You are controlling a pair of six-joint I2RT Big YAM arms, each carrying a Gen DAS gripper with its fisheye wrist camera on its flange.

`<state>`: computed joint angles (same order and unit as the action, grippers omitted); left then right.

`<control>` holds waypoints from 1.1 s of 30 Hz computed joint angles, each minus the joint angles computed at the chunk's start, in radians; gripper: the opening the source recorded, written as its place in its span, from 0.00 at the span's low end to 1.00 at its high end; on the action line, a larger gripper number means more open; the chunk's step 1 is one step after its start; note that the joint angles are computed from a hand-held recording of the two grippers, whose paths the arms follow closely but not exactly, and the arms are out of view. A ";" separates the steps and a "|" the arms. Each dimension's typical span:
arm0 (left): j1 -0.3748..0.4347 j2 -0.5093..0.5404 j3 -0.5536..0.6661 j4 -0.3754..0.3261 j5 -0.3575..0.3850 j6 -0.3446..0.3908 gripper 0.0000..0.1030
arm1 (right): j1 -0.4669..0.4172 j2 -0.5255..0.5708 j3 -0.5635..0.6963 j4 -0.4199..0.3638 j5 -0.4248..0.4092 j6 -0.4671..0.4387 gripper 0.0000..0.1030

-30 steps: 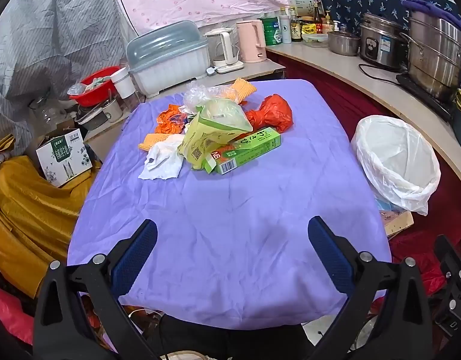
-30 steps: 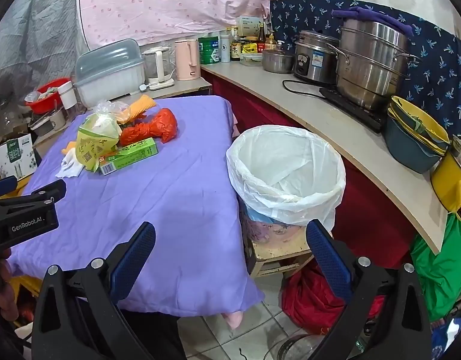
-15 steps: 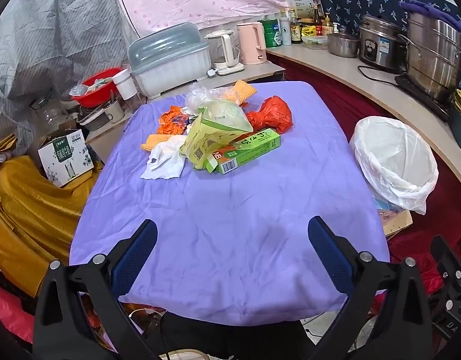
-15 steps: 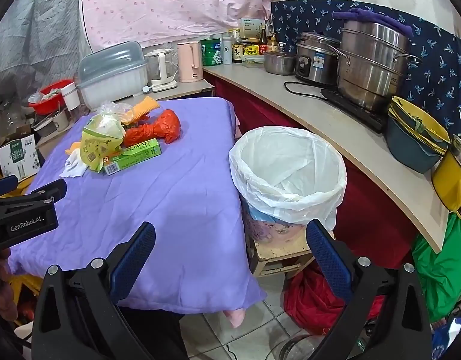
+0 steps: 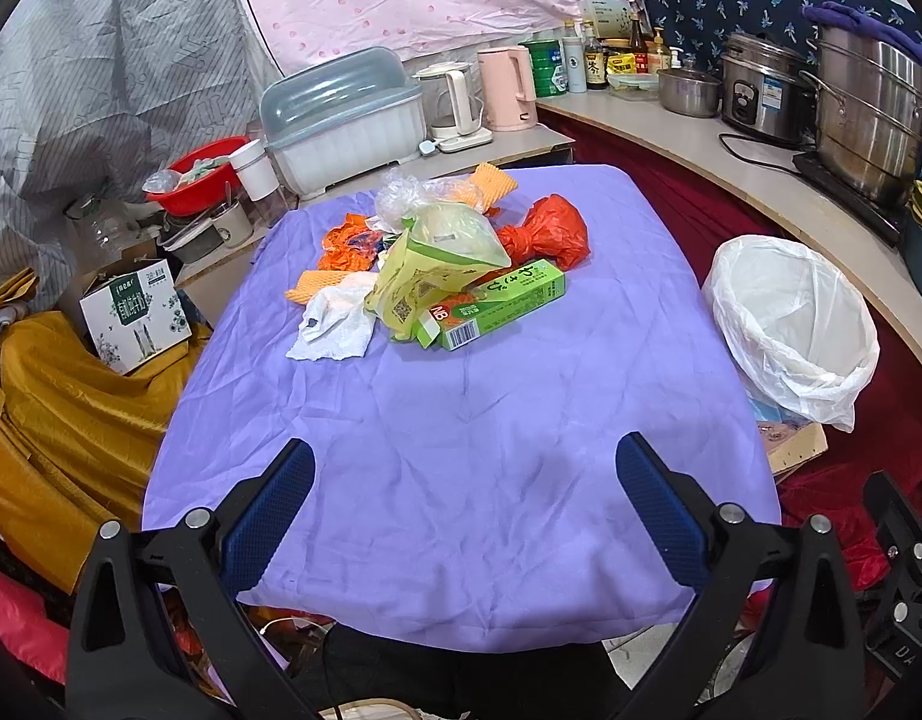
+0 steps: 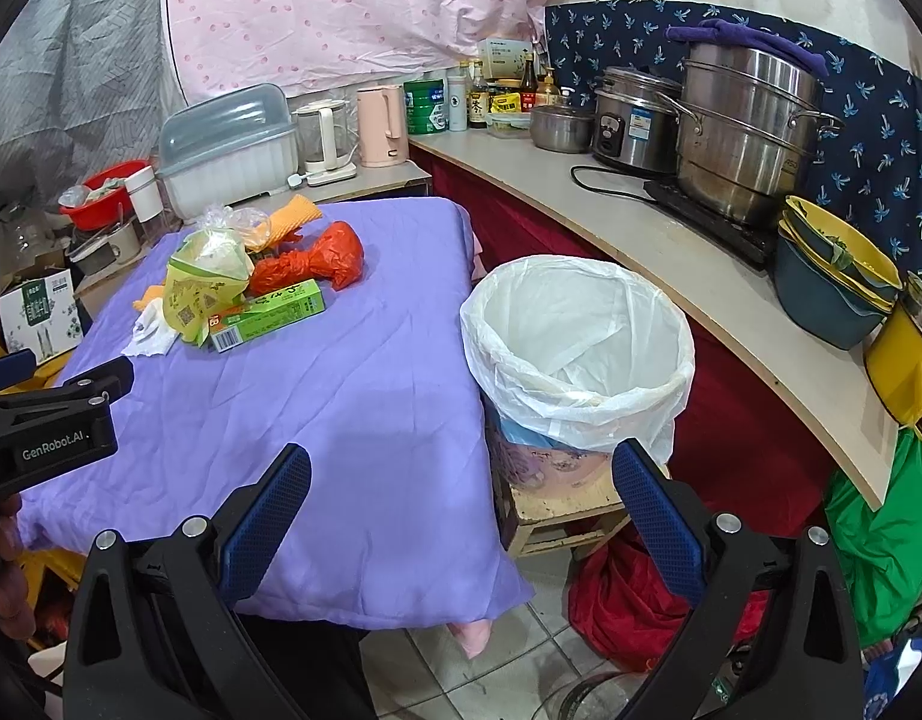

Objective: Collect trash

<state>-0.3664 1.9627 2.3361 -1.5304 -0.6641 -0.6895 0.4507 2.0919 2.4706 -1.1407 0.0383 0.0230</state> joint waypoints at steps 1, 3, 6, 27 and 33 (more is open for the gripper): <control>0.001 0.000 0.001 -0.002 0.000 0.001 0.93 | -0.005 0.020 0.039 -0.021 -0.001 0.000 0.93; 0.001 -0.002 -0.001 0.001 0.001 0.003 0.93 | -0.005 0.019 0.039 -0.021 -0.004 0.001 0.93; 0.001 -0.001 0.000 0.000 0.001 0.003 0.93 | -0.004 0.017 0.034 -0.015 -0.004 0.001 0.93; 0.004 -0.015 -0.020 0.005 -0.003 0.000 0.93 | -0.003 0.005 0.017 -0.003 -0.017 -0.009 0.93; 0.004 -0.016 -0.021 0.005 -0.003 0.001 0.93 | -0.002 0.005 0.017 -0.004 -0.015 -0.009 0.94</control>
